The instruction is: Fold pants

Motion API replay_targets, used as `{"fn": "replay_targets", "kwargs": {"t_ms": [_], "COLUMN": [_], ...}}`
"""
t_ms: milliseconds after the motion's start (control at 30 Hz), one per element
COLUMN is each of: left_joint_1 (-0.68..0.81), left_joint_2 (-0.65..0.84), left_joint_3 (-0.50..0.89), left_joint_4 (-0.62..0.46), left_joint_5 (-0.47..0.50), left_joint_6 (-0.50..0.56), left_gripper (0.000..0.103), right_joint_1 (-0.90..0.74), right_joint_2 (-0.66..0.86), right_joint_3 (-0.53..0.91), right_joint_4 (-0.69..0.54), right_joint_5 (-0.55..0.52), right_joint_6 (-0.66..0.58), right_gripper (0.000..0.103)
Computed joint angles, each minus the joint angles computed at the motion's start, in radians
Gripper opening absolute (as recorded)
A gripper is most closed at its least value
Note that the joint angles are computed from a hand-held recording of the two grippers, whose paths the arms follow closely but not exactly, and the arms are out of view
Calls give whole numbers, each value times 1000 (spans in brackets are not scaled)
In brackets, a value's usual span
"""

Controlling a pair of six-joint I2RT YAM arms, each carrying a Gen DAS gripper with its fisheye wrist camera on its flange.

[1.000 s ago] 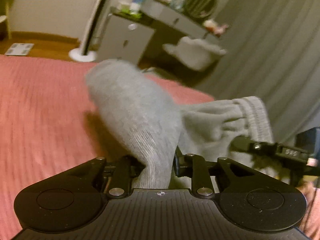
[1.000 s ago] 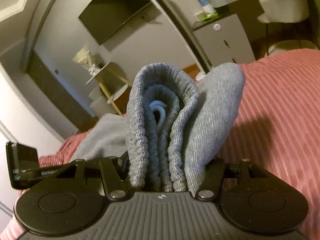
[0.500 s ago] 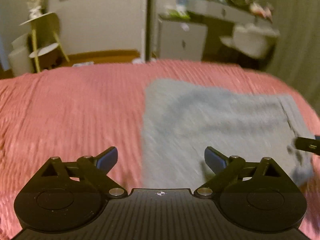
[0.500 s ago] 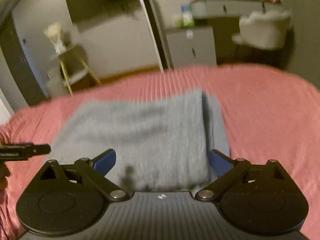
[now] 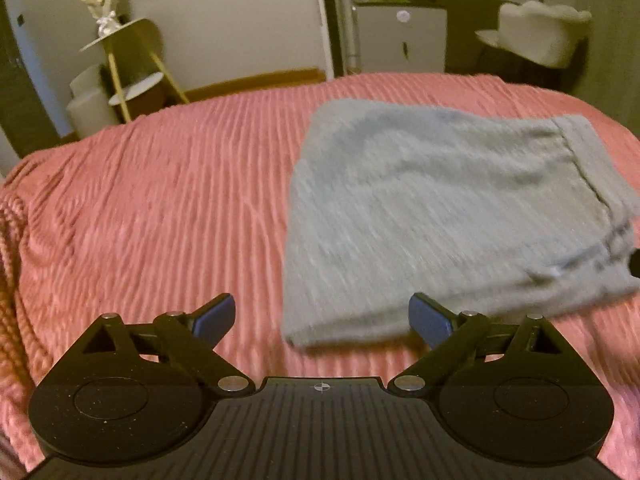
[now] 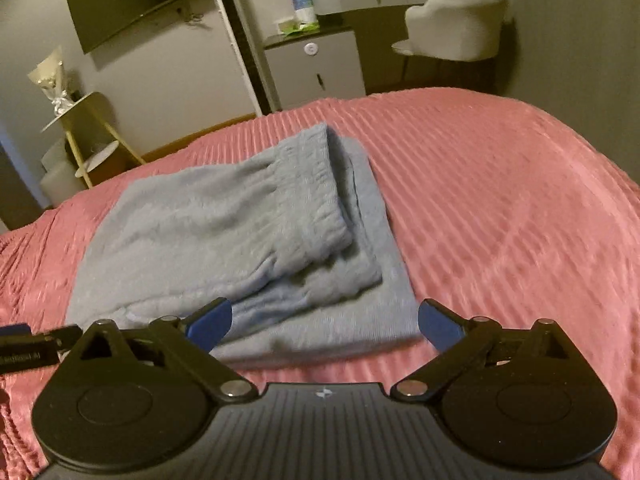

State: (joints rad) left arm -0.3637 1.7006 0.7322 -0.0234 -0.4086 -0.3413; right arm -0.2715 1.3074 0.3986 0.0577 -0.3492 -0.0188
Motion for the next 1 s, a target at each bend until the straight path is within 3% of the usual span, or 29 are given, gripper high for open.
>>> {"fn": "replay_targets", "kwargs": {"t_ms": [133, 300, 433, 567, 733, 900, 1000], "left_joint_1": [-65, -100, -102, -94, -87, -19, -28], "left_joint_2": [-72, -166, -194, -201, -136, -115, -100], "left_joint_3": [-45, -92, -97, -64, 45, 80, 80], "left_joint_4": [-55, -107, -145, -197, -329, -378, -380], "left_joint_5": [-10, 14, -22, -24, -37, 134, 135], "left_joint_6": [-71, -156, -192, -157, -124, -157, -178], "left_gripper": [97, 99, 100, 100, 100, 100, 100], "right_joint_1": [162, 228, 227, 350, 406, 469, 496], "right_joint_2": [-119, -128, -121, -79, 1, 52, 43], "right_joint_3": [34, 82, 136, 206, 348, 337, 273], "right_joint_4": [-198, -302, -414, -479, -624, -587, -533], "right_joint_5": [259, 280, 203, 339, 384, 460, 428], "right_joint_6": [79, 105, 137, 156, 217, 272, 219], "right_gripper": [99, 99, 99, 99, 99, 100, 100]}}
